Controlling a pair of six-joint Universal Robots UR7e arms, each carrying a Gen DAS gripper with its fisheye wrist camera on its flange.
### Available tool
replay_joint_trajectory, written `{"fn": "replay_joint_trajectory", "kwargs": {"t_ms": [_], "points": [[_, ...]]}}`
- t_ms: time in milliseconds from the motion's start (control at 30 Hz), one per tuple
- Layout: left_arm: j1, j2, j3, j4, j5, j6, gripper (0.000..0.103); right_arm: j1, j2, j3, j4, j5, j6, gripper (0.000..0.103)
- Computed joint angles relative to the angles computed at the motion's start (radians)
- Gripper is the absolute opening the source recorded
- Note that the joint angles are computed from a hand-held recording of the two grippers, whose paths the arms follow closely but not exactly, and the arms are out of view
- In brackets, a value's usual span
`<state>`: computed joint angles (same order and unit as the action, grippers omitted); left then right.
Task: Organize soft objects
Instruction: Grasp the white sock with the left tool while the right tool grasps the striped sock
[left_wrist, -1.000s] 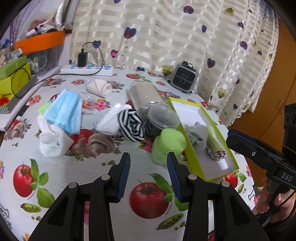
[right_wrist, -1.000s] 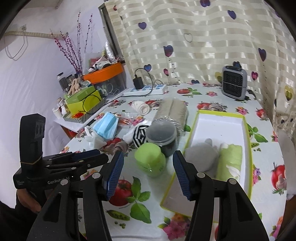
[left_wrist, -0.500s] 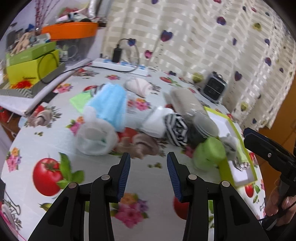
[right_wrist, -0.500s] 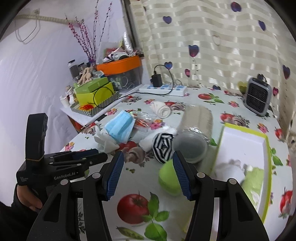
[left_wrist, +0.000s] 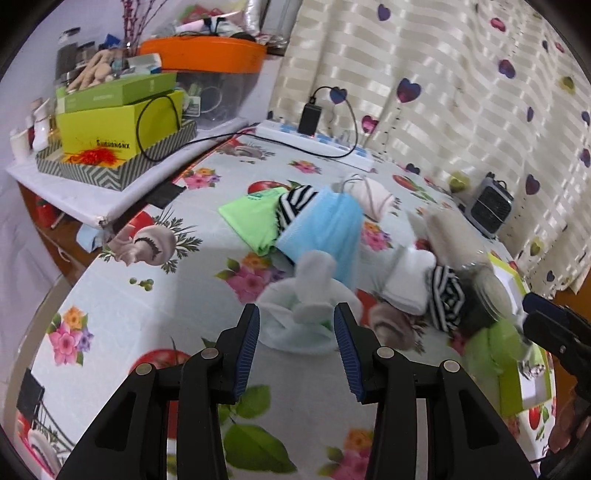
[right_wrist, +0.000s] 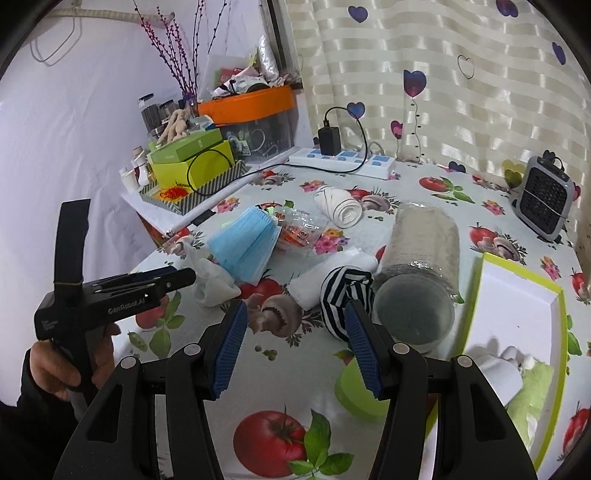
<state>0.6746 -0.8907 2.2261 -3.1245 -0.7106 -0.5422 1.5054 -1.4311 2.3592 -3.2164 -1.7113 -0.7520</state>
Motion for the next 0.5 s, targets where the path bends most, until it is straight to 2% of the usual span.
{"fn": "replay_joint_trajectory", "kwargs": {"t_ms": [367,500], "points": [[0.063,0.057,-0.069,-0.010,-0.067,0.072,0.046,0.027,0.060,-0.053,0.007,-0.056,-0.004,0.056],[0.070,0.063,-0.078,-0.008,-0.071,0.074,0.047,0.053,0.099,-0.089,0.006,-0.122,-0.019,0.056]]}}
